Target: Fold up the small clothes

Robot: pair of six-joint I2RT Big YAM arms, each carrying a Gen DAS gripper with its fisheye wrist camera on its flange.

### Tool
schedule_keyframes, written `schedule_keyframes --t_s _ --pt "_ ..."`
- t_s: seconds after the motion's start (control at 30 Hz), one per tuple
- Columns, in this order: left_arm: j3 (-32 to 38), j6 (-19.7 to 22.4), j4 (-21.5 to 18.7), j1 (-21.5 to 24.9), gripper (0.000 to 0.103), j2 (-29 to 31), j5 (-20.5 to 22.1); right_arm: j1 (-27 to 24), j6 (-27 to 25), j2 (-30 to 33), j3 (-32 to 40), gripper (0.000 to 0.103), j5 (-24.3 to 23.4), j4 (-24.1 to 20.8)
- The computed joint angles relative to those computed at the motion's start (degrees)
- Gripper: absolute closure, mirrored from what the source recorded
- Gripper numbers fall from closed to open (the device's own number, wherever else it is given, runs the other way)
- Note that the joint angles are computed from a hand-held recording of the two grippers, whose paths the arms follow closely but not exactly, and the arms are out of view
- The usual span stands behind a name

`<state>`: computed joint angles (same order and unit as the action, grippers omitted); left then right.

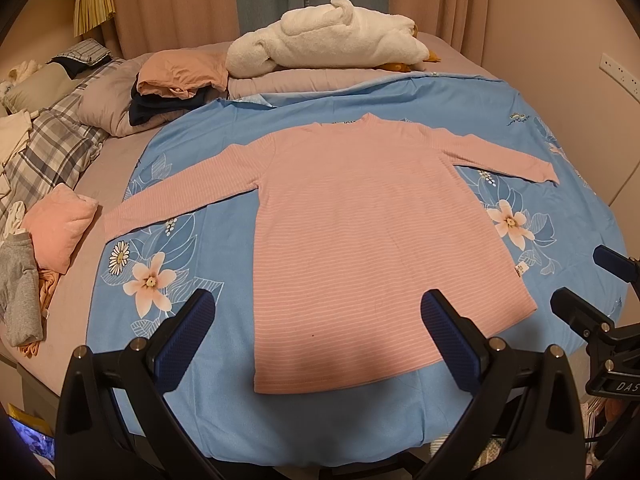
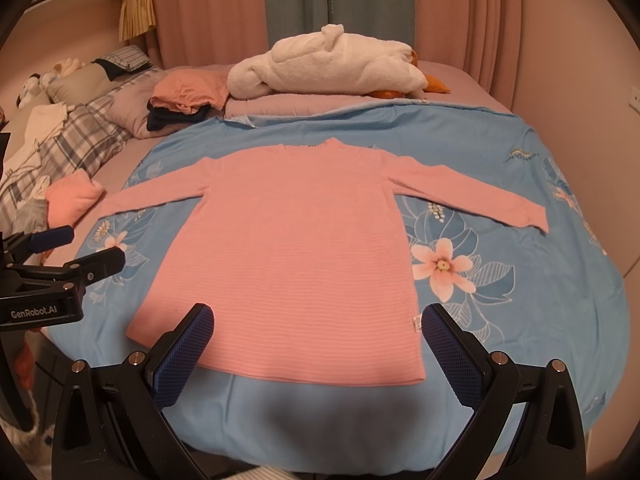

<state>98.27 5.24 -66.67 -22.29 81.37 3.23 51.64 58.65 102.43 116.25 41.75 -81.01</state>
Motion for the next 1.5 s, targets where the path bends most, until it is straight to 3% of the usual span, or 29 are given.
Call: schedule_keyframes --t_s 0.33,0.43,0.53,0.57,0.67,0.9,1.07,1.3,1.5 --pt "-0.95 -0.93 1.7 0.21 0.0 0.69 0.82 -0.04 0.0 -0.33 -1.12 0.0 -0.38 1.61" --pt "-1.31 -3.0 3.31 0.88 0.0 2.2 3.19 -0.86 -2.5 -3.26 -6.95 0.0 -3.25 10.52" --pt "0.48 -4.08 1.68 0.76 0.0 5.92 4.79 -3.03 -2.6 -8.04 -17.16 0.0 -9.28 24.35" --pt "1.46 -4.52 0.46 0.57 0.0 7.35 5.1 -4.17 -1.03 -9.49 -20.65 0.0 -11.67 28.14" --pt "4.12 -5.34 -1.48 -0.25 0.0 11.11 6.08 -7.2 5.33 -12.1 -27.89 0.0 -15.53 33.61" --pt "11.37 -6.62 -1.2 -1.64 0.0 18.26 9.71 -13.62 16.26 -18.36 -39.46 0.0 -13.28 36.44" --pt "18.73 -7.65 -1.48 -2.47 0.0 23.84 11.12 -20.97 20.43 -23.3 -46.49 0.001 -12.18 40.03" --pt "27.91 -8.7 -3.64 -2.95 0.0 30.58 10.41 -29.9 22.85 -27.19 -52.91 0.021 -12.53 49.1" --pt "32.94 -9.54 -5.43 -2.8 0.0 34.64 9.61 -34.93 24.15 -28.08 -56.04 0.03 -12.32 55.21"
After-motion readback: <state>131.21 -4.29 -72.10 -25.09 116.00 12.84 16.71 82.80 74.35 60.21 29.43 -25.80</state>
